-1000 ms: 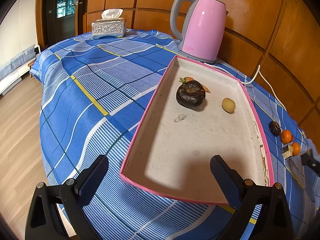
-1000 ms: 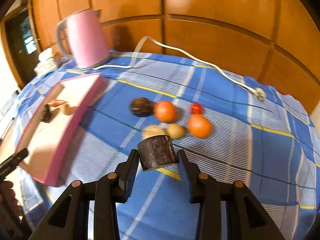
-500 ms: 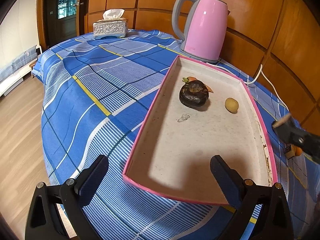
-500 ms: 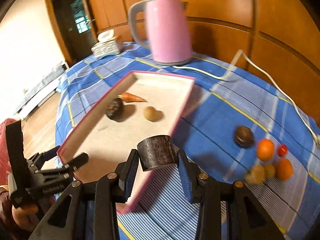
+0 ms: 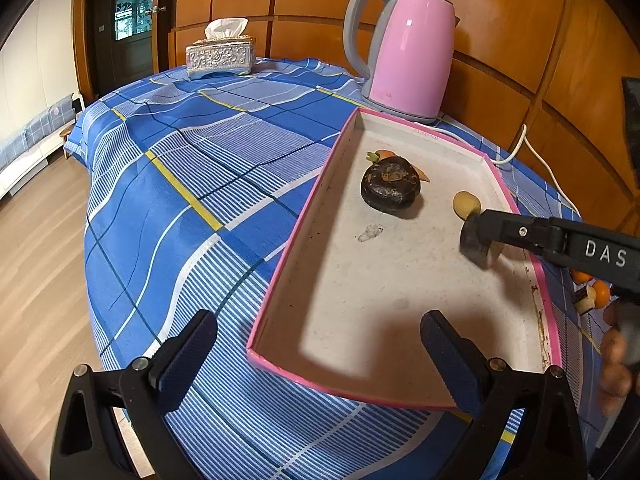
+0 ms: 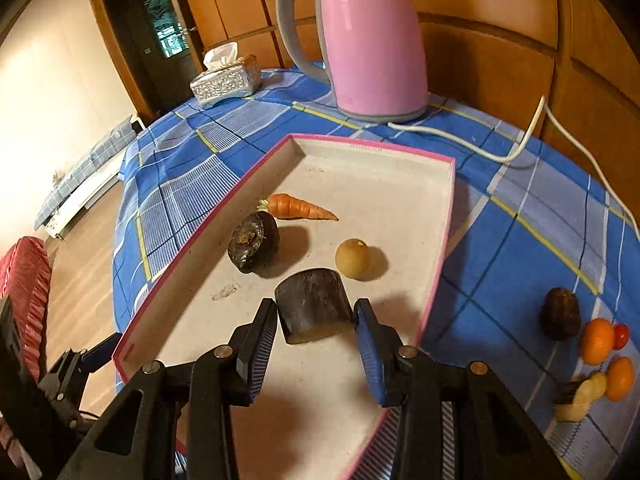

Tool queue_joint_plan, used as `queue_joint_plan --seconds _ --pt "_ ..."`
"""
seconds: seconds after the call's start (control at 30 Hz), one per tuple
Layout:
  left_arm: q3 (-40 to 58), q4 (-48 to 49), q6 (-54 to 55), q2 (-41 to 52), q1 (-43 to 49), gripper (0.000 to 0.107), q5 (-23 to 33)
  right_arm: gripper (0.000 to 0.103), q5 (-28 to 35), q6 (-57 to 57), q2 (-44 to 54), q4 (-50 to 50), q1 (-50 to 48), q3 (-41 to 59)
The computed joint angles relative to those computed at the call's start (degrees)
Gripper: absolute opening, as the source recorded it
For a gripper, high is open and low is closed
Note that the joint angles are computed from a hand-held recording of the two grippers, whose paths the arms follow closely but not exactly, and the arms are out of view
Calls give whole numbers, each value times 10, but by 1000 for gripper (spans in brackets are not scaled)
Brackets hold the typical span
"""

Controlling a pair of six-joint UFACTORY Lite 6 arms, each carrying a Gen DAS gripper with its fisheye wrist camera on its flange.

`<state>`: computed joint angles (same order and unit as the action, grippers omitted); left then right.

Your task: Organize fruits

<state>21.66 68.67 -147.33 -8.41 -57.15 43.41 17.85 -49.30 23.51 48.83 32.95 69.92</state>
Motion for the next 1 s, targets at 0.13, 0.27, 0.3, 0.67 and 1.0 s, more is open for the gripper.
queue_joint_plan --seconds 0.13,0.27,0.3,0.67,1.0 --pt "-2 0 0 -2 1 102 -2 51 -11 13 -6 -11 3 -12" --pt "1 -2 1 1 -2 102 -1 51 -21 -3 -23 9 -3 -37" --pt "1 -2 1 1 -2 102 -1 51 -22 -8 -27 15 -5 -43" --pt "7 -6 3 1 -8 102 2 51 -51 -70 -119 83 -22 -142" --pt "6 -6 1 -4 -11 102 7 51 -75 -61 -189 76 -36 -210"
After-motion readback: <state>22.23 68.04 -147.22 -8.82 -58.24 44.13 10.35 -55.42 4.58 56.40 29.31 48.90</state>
